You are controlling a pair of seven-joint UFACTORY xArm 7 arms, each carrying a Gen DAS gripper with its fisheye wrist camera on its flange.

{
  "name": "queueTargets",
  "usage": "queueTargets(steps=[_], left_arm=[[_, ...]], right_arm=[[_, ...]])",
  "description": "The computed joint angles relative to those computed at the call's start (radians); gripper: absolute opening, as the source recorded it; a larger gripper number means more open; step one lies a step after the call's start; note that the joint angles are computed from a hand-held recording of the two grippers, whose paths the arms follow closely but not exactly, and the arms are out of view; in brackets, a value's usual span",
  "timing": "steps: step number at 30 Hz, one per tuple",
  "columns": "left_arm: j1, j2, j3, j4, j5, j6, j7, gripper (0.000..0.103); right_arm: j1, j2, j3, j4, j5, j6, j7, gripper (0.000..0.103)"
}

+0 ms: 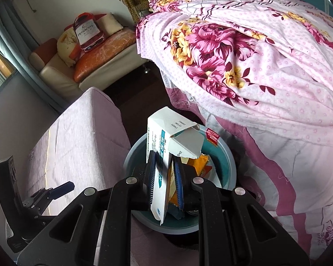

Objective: Collect trash

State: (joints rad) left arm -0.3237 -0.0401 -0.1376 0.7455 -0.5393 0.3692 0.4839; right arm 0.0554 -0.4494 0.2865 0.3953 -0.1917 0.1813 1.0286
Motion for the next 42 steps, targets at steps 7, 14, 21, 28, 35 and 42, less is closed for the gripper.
queueTargets(steps=[7,14,21,28,35,42], left_arm=[[0.007,-0.005,0.009,-0.008,-0.029,0.004,0.018,0.090],[0.012,-0.011,0.014,-0.013,-0.047,-0.001,0.032,0.090],[0.017,-0.012,0.017,-0.013,-0.052,0.002,0.031,0.090],[0.016,-0.023,0.014,-0.025,-0.029,-0.005,0.008,0.090],[0.010,-0.067,0.022,-0.060,0.026,-0.015,-0.051,0.090],[-0.005,-0.148,0.044,-0.111,0.052,-0.017,-0.091,0.090]], right_arm=[[0.017,0.050,0.000,0.037,-0.006,0.017,0.001,0.016],[0.034,0.079,-0.013,0.054,-0.011,0.026,0.008,0.021],[0.011,0.094,0.008,0.070,-0.059,0.038,0.047,0.062],[0.049,0.094,-0.028,0.075,-0.042,0.062,0.033,0.081],[0.086,0.073,-0.028,0.091,-0.029,0.144,0.015,0.088],[0.108,0.030,0.006,0.105,-0.068,0.241,0.043,0.096]])
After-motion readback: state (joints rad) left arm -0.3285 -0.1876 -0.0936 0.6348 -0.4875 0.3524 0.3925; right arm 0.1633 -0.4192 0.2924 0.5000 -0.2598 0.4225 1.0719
